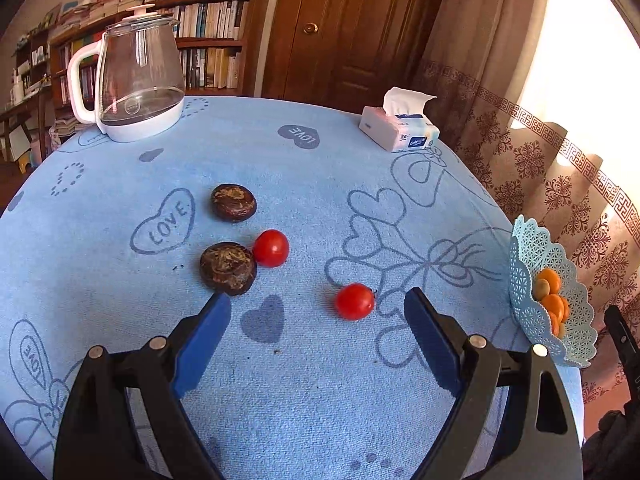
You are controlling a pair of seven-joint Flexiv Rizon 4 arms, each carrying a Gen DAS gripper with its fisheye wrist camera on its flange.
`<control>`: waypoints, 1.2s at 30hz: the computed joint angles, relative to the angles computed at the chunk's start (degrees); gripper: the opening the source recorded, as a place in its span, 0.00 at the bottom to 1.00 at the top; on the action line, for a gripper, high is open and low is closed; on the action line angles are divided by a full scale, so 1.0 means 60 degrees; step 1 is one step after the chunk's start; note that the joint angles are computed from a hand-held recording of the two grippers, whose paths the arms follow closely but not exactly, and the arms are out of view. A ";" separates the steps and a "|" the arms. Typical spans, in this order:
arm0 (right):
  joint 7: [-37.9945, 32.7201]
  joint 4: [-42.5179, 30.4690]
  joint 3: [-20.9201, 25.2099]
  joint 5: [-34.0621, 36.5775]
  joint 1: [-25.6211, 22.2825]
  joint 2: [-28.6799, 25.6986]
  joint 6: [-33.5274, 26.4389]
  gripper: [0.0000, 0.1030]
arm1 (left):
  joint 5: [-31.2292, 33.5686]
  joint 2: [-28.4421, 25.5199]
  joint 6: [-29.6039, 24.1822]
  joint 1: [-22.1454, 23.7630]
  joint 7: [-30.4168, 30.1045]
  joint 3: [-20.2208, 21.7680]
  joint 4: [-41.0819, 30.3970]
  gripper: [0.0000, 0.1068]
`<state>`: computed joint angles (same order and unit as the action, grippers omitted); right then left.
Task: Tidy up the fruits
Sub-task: 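Move both grippers back toward the remaining fruits on the cloth, then grasp a dark brown passion fruit with the left gripper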
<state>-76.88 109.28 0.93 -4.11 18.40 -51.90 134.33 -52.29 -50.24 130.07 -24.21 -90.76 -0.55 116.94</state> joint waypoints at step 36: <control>-0.1507 0.0253 0.0182 -0.0411 0.1026 -0.0153 -0.0417 0.69 | 0.0265 -0.0378 -0.1643 0.0551 -0.0027 0.0924 -0.0257 0.56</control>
<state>-85.92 110.80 2.03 -6.58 24.56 -52.82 131.83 -50.70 -52.51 120.22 -20.90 -90.92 5.00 115.40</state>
